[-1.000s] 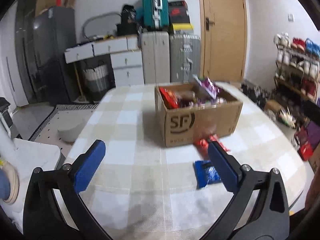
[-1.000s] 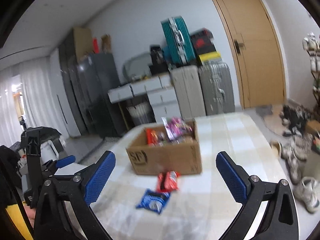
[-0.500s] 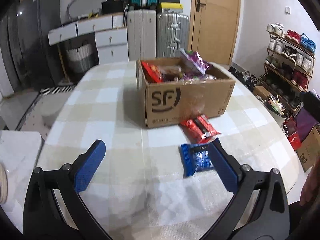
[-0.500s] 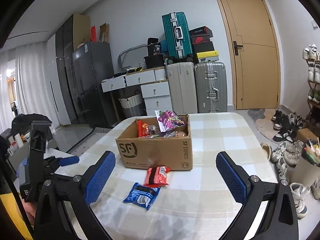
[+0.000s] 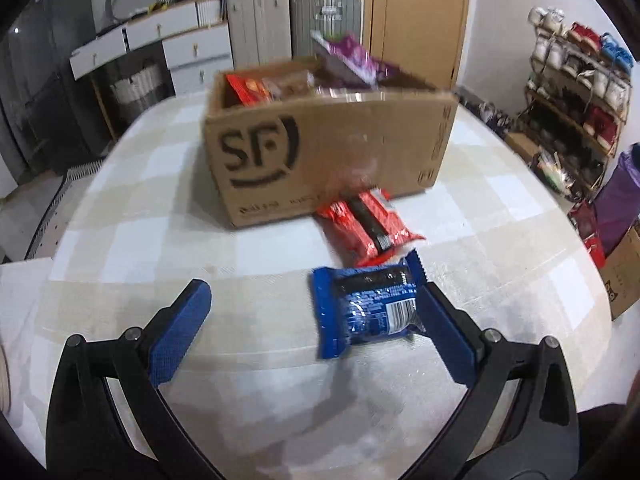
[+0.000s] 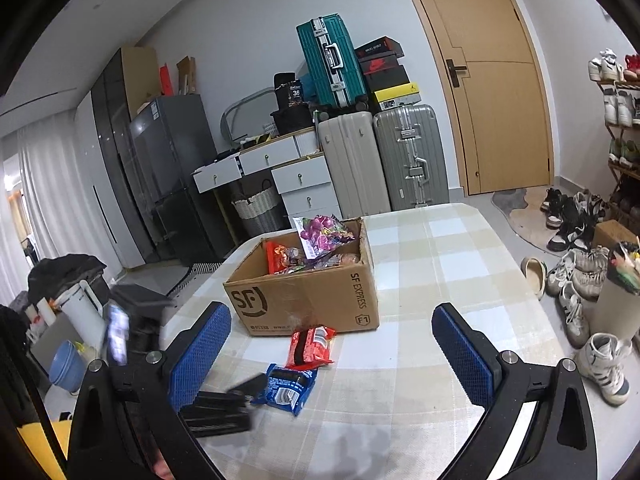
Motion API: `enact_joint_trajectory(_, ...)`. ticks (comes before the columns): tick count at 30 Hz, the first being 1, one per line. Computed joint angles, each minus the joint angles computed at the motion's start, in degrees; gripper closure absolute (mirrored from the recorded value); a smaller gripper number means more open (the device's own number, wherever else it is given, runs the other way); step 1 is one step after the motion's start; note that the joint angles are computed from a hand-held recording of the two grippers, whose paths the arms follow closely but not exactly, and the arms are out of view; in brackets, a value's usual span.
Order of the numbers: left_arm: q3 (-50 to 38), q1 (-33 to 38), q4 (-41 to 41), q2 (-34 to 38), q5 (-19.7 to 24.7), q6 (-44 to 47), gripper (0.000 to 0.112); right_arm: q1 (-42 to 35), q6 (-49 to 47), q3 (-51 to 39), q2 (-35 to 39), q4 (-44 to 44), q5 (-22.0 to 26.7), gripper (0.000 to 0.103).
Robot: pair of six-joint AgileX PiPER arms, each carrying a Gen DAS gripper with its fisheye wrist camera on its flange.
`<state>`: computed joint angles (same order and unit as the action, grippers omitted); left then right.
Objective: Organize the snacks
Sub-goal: 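Withdraw both tools and approach the red and blue Oreo packs, then close the left tool on the blue Oreo pack and lift it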
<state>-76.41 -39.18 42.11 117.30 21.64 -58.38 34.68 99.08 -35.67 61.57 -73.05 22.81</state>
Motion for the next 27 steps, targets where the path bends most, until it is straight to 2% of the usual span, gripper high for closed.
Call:
enact_joint_trajectory(3,-3.9,0.11,-7.06,3.28,1.27,4.67,0.01,-1.04,-2.33,0.31,-0.62,2.06,-0.91,0.001)
enact_joint_trajectory(12,-13.0,0.07,-13.79,10.33,5.29,10.62,0.01,-2.25,-6.36,0.36,-1.56,6.32,-3.43,0.001)
enact_joint_trajectory(17,-14.86,1.04,-19.2,12.22,4.99,14.31,0.012,-1.73,-6.75,0.26,-1.5,7.06,-2.77,0.001)
enact_joint_trajectory(19,-14.48,1.68,-23.2,12.15,3.52,17.8,0.019,-1.87,-7.68,0.22,-1.56,8.37,-2.75,0.001)
enact_joint_trajectory(21,-13.62,2.54,-32.07,11.89,0.96,26.98,0.044,-2.57,-8.39,0.38,-1.57,9.33,-3.29,0.001)
enact_joint_trajectory(22,-13.4,2.63,-35.03,11.77,0.18,30.46,0.051,-2.5,-8.73,0.31,-1.55,9.97,-3.09,0.001)
enact_joint_trajectory(24,-13.98,1.89,-35.95,12.04,0.45,33.46,0.068,-3.03,-9.82,0.2,-1.26,11.08,-3.46,0.001)
enact_joint_trajectory(27,-14.56,1.09,-33.45,12.35,0.62,32.56,0.07,-2.8,-10.14,-0.33,-0.37,11.52,-2.87,0.001)
